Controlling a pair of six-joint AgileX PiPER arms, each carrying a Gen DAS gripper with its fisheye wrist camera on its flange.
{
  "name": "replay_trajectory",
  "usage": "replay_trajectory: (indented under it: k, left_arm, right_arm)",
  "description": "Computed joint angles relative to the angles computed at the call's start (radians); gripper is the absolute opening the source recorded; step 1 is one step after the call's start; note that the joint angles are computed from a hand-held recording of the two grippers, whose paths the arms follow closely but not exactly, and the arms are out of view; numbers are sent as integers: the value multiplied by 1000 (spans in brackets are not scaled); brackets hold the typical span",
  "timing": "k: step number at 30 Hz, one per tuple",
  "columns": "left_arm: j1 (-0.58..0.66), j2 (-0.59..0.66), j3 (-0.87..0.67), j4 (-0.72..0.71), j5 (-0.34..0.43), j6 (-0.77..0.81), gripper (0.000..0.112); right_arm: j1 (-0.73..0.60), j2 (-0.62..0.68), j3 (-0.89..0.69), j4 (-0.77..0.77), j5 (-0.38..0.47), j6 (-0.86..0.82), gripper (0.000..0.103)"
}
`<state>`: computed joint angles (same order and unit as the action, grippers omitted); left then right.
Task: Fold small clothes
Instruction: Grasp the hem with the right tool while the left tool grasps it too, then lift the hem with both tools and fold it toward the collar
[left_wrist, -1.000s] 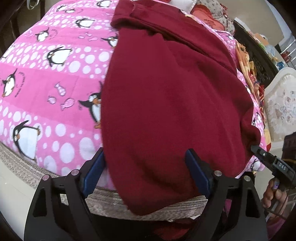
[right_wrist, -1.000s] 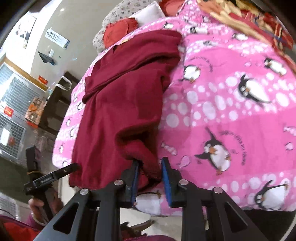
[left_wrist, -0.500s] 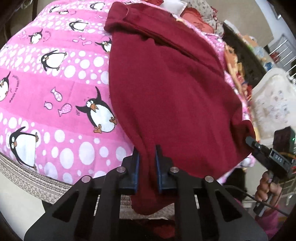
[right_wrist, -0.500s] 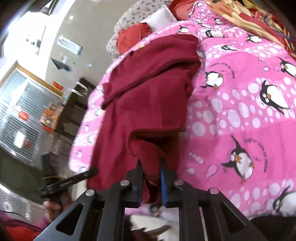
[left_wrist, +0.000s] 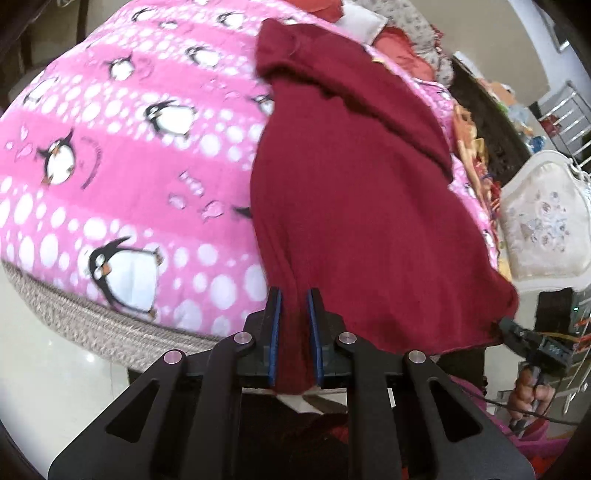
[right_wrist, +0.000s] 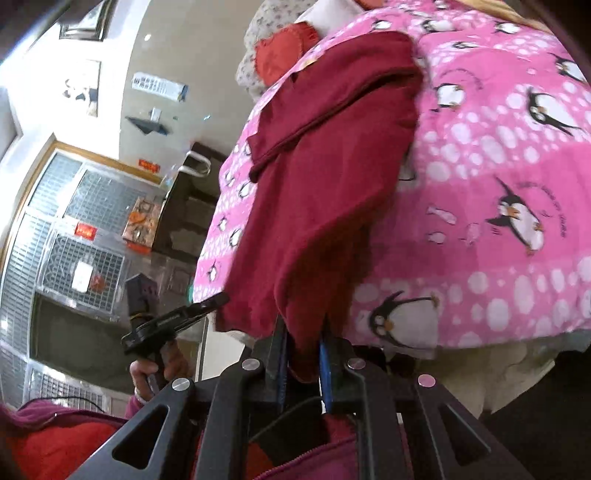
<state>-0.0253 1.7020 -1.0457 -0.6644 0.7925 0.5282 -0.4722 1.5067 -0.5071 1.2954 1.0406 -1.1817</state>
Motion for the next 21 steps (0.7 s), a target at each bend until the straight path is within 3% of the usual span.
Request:
replay_trajectory:
  k: [5,9,13,17,21]
  left_arm:
    - [17,-3,-74,6,17,-8,12]
    - [-30,34,-202,80,20,-75,13]
    - [7,85,-249,18,81,-84,14]
    - [59,98,-200,-66,129,-87,58]
    - [97,118,-138,-146,167,-83,62]
  right_arm:
    - [7,27,-172,12,78,43,13]
    - [42,77,-360,49,51,87,13]
    - [43,115,-466,70,51,102,13]
    - [36,152,-497,69,63,103,13]
    - [38,183,-493,52,64,105,13]
